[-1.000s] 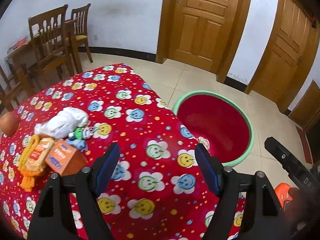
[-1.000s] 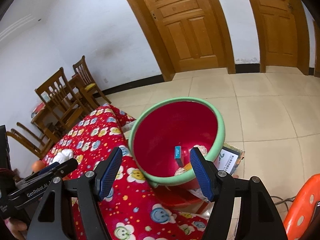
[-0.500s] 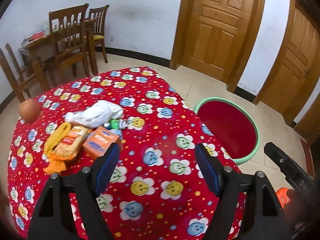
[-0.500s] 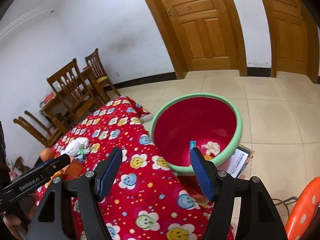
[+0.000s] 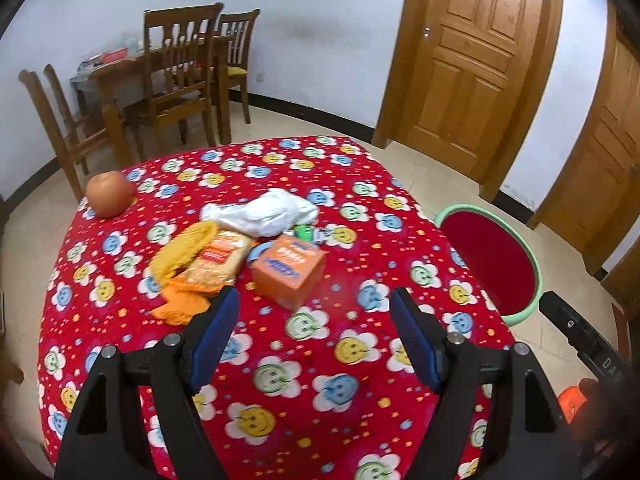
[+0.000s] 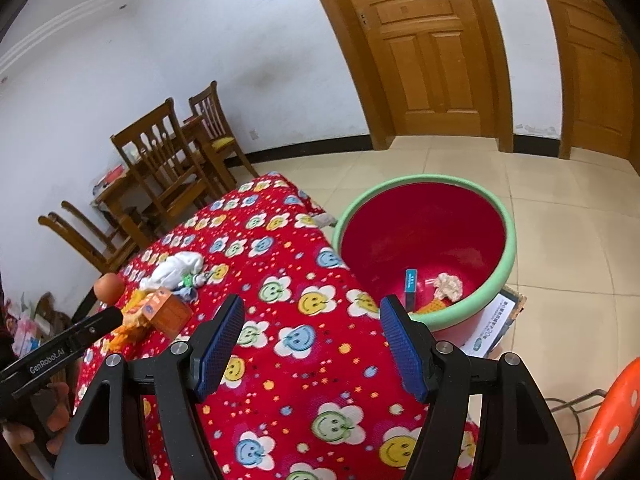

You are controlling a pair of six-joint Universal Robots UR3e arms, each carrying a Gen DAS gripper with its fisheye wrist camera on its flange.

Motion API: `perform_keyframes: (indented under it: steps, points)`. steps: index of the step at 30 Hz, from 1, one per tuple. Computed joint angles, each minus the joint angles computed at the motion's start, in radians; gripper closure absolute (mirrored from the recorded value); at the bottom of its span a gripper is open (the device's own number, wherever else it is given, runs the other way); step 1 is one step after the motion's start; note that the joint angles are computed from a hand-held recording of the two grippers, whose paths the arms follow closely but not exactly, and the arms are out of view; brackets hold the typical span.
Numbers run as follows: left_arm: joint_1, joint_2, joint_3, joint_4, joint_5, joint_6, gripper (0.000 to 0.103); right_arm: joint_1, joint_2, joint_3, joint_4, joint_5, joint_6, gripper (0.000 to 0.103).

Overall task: Collect trash
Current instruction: 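Move both grippers back over the table toward the orange items, then grasp the orange crumpled wrapper with the left gripper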

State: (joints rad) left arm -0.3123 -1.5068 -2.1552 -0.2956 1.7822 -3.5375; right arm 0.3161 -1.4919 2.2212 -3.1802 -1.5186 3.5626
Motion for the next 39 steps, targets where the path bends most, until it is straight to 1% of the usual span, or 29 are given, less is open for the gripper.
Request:
perform_keyframes:
  steps: [6, 12, 14, 19, 23, 29, 39]
  points:
    - [0.060, 0.086, -0.094, -0.001, 0.006, -0.001, 0.026, 0.042, 0.024, -0.029, 0.022, -0.012, -0.004, 0.032]
    - [0.129, 0.116, -0.174, 0.023, -0.030, 0.015, 0.026, 0.073, 0.054, -0.065, 0.045, -0.022, -0.003, 0.032]
    - [0.149, 0.111, -0.190, 0.037, -0.041, 0.024, 0.026, 0.080, 0.063, -0.074, 0.052, -0.023, -0.004, 0.032]
    - [0.171, 0.080, -0.207, 0.071, -0.019, 0.040, 0.026, 0.100, 0.092, -0.107, 0.075, -0.032, -0.005, 0.031]
    - [0.221, 0.071, -0.239, 0.102, -0.037, 0.061, 0.026, 0.111, 0.120, -0.132, 0.084, -0.033, -0.005, 0.032]
    - [0.278, 0.023, -0.259, 0.144, -0.034, 0.108, 0.026, 0.122, 0.162, -0.172, 0.105, -0.024, -0.006, 0.031]
    - [0.379, -0.060, -0.276, 0.221, -0.096, 0.168, 0.026, 0.148, 0.210, -0.228, 0.136, -0.031, -0.009, 0.031]
